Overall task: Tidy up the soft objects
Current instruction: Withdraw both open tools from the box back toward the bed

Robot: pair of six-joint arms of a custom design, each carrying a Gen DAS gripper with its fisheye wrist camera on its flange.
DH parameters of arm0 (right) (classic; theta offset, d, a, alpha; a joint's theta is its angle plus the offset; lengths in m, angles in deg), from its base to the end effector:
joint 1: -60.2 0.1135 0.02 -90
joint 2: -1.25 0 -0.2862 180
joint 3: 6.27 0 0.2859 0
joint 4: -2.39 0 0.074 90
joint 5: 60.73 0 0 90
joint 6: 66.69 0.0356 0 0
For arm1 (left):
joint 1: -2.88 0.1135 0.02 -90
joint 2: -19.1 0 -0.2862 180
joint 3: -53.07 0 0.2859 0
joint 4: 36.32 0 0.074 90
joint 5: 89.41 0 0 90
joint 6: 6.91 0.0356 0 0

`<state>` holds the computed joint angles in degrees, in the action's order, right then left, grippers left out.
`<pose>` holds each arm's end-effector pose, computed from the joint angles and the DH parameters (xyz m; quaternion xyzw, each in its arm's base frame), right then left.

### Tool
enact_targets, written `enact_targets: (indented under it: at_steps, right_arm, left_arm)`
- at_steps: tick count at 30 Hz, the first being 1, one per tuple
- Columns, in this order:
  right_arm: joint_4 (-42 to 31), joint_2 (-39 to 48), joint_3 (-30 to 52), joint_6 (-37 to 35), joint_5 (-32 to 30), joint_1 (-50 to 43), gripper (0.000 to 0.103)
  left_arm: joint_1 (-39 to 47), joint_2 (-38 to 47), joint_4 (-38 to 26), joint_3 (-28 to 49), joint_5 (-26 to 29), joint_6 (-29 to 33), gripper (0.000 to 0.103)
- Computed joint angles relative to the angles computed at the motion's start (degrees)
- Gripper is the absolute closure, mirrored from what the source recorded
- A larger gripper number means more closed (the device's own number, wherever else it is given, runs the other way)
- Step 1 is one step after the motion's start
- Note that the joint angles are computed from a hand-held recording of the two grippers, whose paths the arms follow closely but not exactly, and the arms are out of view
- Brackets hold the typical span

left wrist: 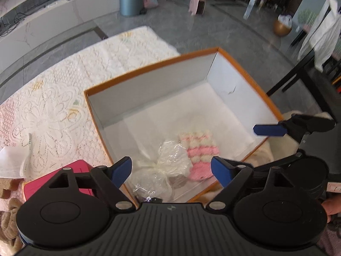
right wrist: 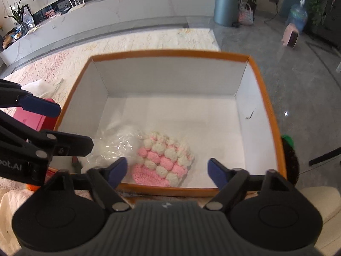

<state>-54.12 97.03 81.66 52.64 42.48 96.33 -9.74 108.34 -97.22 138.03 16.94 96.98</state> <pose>0.3110 0.2169 0.2612 -0.0320 0.9684 0.0248 0.2461 0.3361 -0.0855 0.2802 0.2514 0.9339 -0.1365 0.2142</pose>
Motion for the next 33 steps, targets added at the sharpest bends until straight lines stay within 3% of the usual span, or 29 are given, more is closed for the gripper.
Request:
enact_targets:
  at_steps: [12, 23, 29, 33]
  right_arm:
    - [-3.62, -5.11, 0.13, 6.85, 9.12, 6.96, 0.014]
    - [4.35, -9.73, -5.93, 20.95, 19.52, 18.83, 0.011]
    - [11.59, -7.21, -7.14, 25.15, 28.34, 27.94, 0.011]
    - [15.59, -2.95, -5.85, 24.95, 33.45, 33.38, 0.012]
  left_arm:
    - [7.13, -14.08, 6.99, -9.92, 12.71, -2.71, 0.005]
    - [22.09, -34.75, 15.47, -24.68, 22.57, -0.38, 0.005]
    - [35.35, -41.37, 14.37, -30.81, 28.21, 4.42, 0.008]
    - [49.87, -39.31, 8.66, -32.73, 36.59, 13.62, 0.012]
